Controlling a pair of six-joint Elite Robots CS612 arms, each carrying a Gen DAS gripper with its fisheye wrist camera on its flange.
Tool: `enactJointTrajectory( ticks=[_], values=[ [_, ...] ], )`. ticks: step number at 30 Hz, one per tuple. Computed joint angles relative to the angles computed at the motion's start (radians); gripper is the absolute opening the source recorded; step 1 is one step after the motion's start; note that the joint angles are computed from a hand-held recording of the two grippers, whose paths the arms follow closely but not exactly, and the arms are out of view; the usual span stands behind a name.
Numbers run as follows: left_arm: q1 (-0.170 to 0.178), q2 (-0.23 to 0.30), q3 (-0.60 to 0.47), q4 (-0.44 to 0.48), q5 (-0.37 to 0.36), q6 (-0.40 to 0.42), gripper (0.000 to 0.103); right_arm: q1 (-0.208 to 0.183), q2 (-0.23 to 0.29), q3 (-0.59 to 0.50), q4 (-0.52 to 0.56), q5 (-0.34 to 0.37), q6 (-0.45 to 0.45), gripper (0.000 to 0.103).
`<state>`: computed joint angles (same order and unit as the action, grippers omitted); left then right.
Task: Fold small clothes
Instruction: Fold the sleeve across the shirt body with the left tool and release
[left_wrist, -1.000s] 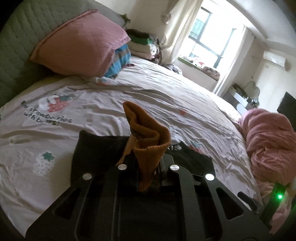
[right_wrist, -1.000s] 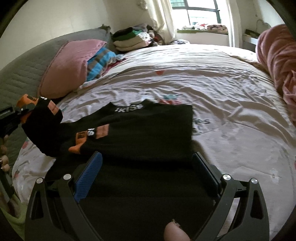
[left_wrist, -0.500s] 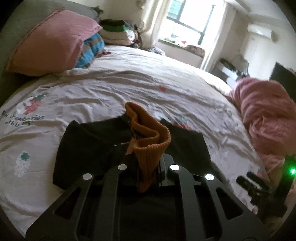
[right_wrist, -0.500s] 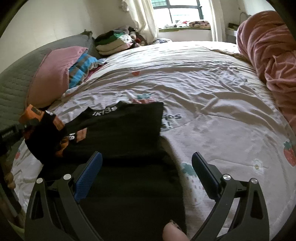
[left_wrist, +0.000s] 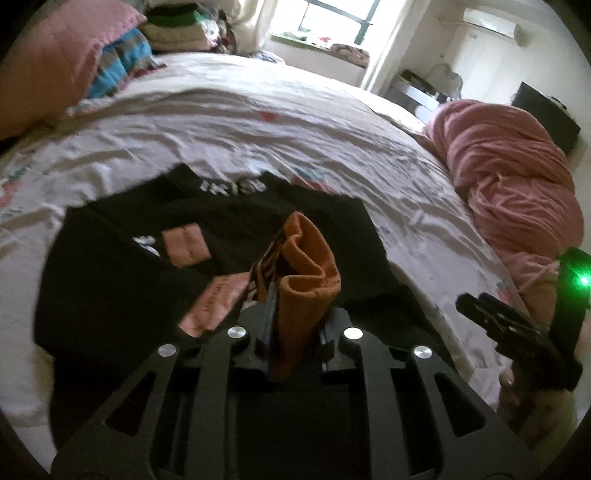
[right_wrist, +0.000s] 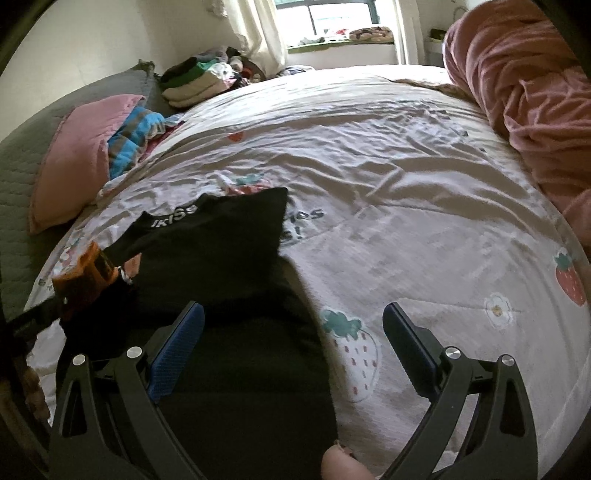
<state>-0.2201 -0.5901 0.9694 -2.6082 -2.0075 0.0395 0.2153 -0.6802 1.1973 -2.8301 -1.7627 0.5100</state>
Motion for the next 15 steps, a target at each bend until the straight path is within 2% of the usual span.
enactJointTrajectory(
  ticks=[3, 5, 9, 11, 15],
  values=[
    [0.006, 0.009, -0.012, 0.044, -0.077, 0.006, 0.029, -0.003, 0.000, 0.004, 0.009, 0.005, 0.020, 0.097],
    [0.012, 0.011, -0.014, 0.060, -0.133, 0.013, 0.056, -0.003, 0.000, 0.003, 0.020, 0.009, 0.027, 0.097],
    [0.020, 0.006, -0.003, 0.033, -0.152, -0.002, 0.065, 0.001, 0.004, -0.005, 0.022, 0.025, 0.024, 0.097],
    [0.028, 0.008, -0.004, 0.006, -0.143, -0.034, 0.077, 0.003, 0.011, -0.015, 0.027, 0.049, 0.021, 0.097],
    [0.040, 0.009, -0.006, -0.050, -0.040, -0.115, 0.085, 0.016, 0.042, -0.068, 0.056, 0.138, -0.011, 0.097]
  ],
)
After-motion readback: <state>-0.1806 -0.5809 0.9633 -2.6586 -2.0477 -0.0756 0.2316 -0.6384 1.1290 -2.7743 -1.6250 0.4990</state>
